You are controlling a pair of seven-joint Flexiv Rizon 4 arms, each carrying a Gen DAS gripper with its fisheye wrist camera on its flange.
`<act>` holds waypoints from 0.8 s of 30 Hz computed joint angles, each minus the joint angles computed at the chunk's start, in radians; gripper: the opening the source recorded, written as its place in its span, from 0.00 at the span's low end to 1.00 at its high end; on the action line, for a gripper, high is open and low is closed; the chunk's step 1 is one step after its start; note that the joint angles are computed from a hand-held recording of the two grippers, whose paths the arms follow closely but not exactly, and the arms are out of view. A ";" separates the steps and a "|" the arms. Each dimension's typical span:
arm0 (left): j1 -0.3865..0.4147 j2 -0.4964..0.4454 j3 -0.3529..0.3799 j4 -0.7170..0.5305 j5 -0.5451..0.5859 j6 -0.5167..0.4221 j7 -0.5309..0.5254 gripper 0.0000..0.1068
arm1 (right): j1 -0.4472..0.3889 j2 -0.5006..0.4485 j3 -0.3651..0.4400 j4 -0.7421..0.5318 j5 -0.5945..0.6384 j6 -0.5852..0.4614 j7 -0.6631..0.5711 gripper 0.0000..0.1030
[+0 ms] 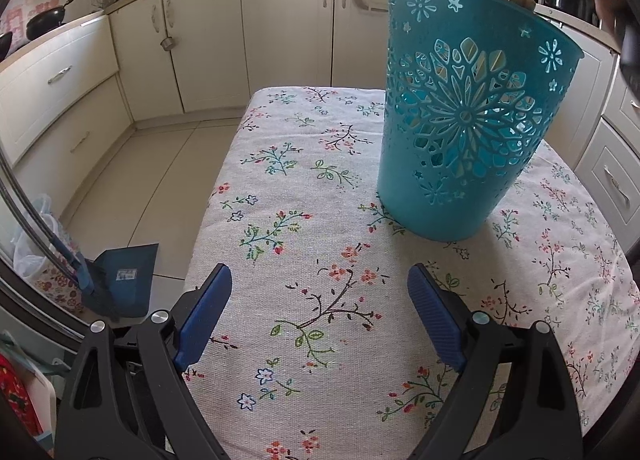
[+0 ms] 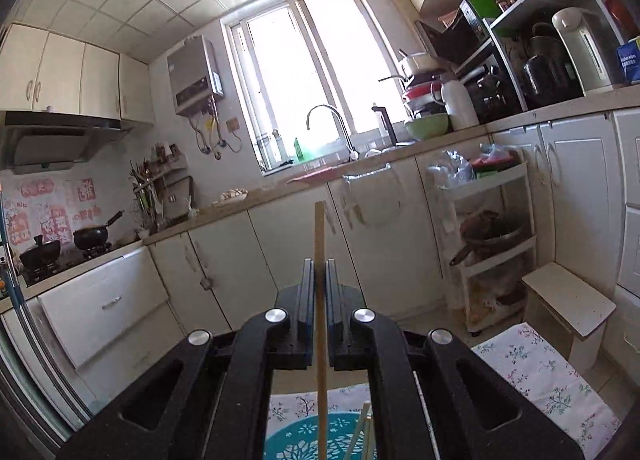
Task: Organize utensils
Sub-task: 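Raise the wooden stick over the teal basket with the right tool, then open the right tool to drop the stick into the basket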
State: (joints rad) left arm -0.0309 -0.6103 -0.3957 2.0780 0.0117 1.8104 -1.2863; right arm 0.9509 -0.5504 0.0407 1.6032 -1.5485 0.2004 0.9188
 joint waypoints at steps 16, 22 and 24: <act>-0.040 0.006 0.042 -0.008 -0.020 -0.014 -0.001 0.81 | 0.009 0.015 0.056 0.087 0.128 0.162 -0.054 0.27; 0.036 0.048 -0.027 0.027 -0.031 -0.061 0.010 0.81 | 0.035 0.072 0.120 0.138 0.257 0.122 -0.035 0.58; 0.152 0.092 -0.140 0.089 -0.020 -0.036 0.006 0.82 | 0.060 0.081 0.139 0.134 0.306 0.083 -0.054 0.69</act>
State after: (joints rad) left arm 0.1212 -0.5180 -0.5362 2.1673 -0.0083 1.7741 -1.2800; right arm 1.0111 -0.4695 0.1795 1.7368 -1.2428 0.2838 0.8647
